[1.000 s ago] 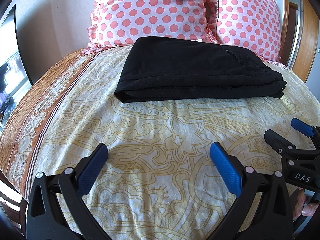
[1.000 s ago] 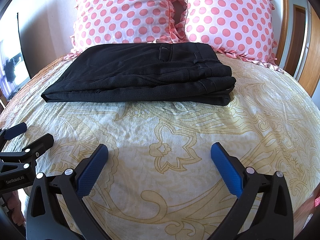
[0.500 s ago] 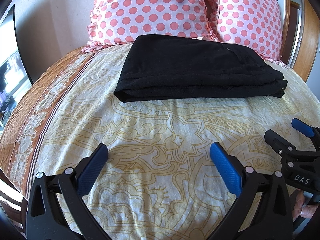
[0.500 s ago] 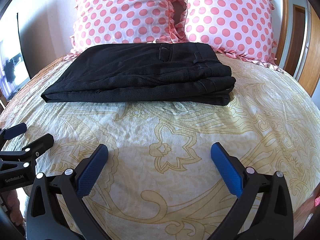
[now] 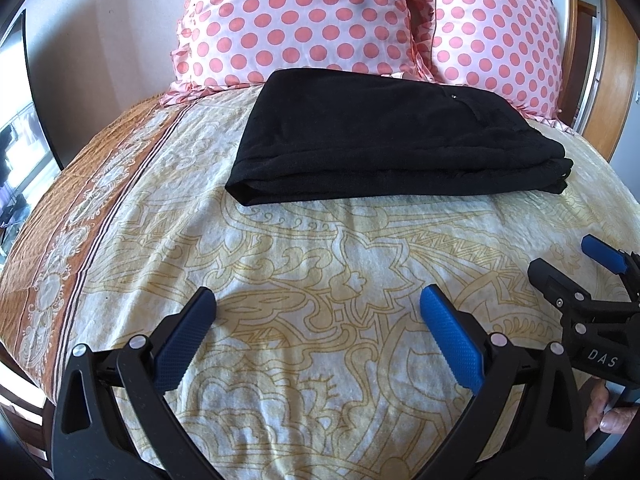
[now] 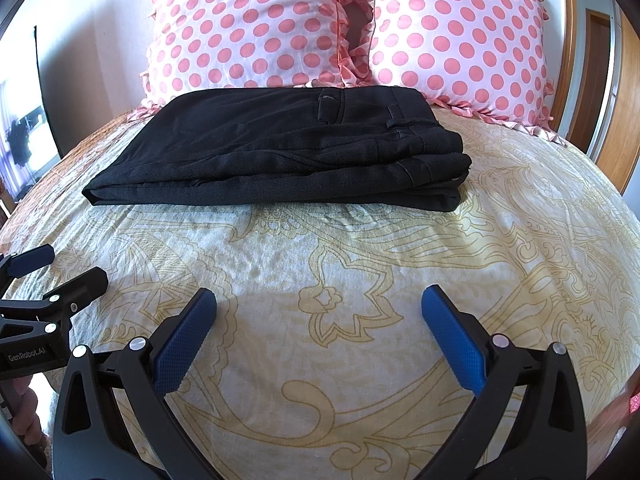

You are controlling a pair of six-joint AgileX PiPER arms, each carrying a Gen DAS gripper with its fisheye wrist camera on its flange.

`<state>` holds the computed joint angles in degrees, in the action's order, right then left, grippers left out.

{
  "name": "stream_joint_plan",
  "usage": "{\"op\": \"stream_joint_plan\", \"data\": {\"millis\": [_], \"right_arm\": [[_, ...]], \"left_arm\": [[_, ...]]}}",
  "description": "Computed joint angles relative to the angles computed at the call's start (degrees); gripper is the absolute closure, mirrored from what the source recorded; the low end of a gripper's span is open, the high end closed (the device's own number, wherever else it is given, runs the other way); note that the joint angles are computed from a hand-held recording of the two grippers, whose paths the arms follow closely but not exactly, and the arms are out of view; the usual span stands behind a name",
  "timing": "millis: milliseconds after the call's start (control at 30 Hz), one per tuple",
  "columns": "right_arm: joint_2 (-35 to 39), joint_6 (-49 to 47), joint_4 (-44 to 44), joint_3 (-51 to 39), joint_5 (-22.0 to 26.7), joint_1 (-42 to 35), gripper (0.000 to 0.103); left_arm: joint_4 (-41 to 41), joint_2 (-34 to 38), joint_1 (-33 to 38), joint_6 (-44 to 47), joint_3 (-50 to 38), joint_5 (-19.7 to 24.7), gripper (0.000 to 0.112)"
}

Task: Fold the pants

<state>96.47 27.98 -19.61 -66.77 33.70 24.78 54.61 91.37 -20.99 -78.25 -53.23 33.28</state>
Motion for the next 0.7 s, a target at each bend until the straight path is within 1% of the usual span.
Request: {"op": "stream_joint_plan", "data": {"millis": [133,333,700], "right_arm": [[0.02,-0.02,0.01,-0.02,0.00,-0.01,0.002],[0.01,0.04,0.00,-0.05,0.06,0.02,0.002],[-0.03,0.14,-0.09,0.00,0.02,0.05,0.002]], "left_arm": [[0.31,-0.19,-0.09,-0.39,0.33,-0.03,0.011],[-1.37,-0.13,-0.05,1.31,-0.20,0.27,0.011],[-0.69,-0.26,0.03,0.72,0.13,-0.08,0.011]]}}
